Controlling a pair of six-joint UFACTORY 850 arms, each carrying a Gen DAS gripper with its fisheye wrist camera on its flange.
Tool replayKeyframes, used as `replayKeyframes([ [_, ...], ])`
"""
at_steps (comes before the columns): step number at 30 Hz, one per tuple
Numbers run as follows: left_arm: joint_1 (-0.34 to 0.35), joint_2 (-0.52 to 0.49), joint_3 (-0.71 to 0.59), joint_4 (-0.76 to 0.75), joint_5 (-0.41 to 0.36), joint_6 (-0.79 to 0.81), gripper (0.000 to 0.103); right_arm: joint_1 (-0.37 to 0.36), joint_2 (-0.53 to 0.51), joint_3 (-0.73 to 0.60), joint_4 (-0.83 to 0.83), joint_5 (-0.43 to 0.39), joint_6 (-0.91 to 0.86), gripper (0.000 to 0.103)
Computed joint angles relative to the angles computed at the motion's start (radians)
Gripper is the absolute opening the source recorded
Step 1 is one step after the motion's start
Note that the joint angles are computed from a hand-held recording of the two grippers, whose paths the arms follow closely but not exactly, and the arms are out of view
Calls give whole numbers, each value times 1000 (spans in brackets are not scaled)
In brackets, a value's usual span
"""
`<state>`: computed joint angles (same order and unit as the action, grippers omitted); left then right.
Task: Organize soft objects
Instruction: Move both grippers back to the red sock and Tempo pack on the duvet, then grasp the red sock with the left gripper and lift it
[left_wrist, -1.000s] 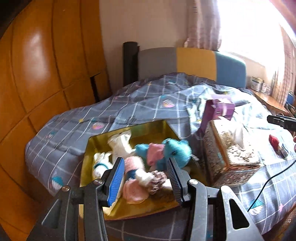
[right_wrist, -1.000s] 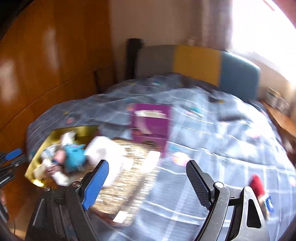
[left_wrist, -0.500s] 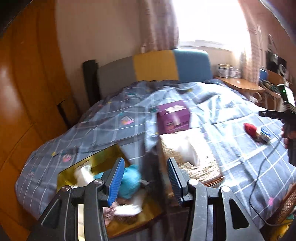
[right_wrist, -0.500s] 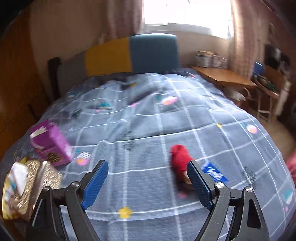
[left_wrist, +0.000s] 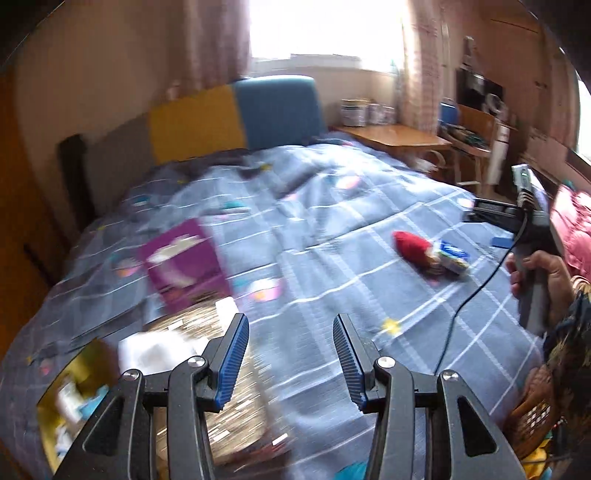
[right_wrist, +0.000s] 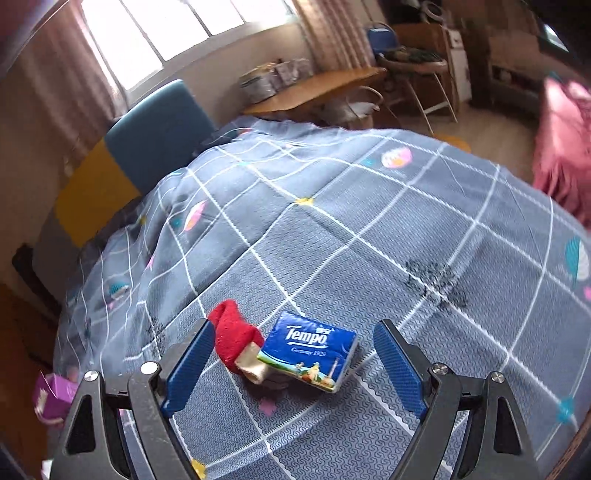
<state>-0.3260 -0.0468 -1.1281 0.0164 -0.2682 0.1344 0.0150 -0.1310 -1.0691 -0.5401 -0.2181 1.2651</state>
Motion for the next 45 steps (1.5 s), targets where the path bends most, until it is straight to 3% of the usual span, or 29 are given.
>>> replayKeyframes([
  [2, -27, -48, -39, -46, -9, 47, 48, -10, 2, 8, 47, 5, -21, 88],
  [6, -60, -185, -158, -346, -123, 290, 48, -24, 0, 12, 215, 9, -156, 88],
  [10, -81, -319, -285, -448, -227, 300, 48, -36, 8, 25, 349, 24, -255, 88],
  [15, -103, -497, -493, -495, -362, 239, 48, -60, 11, 44, 681, 45, -530, 88],
  [19, -118, -627, -670, -505, -440, 167, 48, -70, 12, 49, 843, 43, -667, 88],
  [25, -141, -818, -942, -456, -542, 11, 48, -74, 4, 44, 914, 32, -725, 88],
  [27, -149, -890, -1041, -428, -585, -48, 55, -76, 7, 48, 865, 35, -663, 88],
  [31, -164, -986, -1180, -393, -641, -109, 56, -86, 2, 49, 935, 30, -720, 88],
  [34, -171, -1012, -1211, -356, -652, -127, 52, -86, -8, 41, 931, 20, -729, 88],
  [35, -170, -1002, -1189, -357, -637, -120, 38, -86, -11, 38, 919, 16, -722, 88],
  [36, -162, -983, -1153, -388, -617, -85, 30, -86, -12, 38, 912, 15, -714, 88],
  [38, -145, -952, -1103, -440, -597, -49, 24, -89, -16, 36, 900, 12, -699, 88],
  [42, -124, -880, -997, -447, -570, 8, 21, -81, -32, 17, 841, -2, -670, 87],
  [45, -115, -846, -969, -411, -559, 32, 20, -64, -64, -23, 704, -46, -580, 87],
])
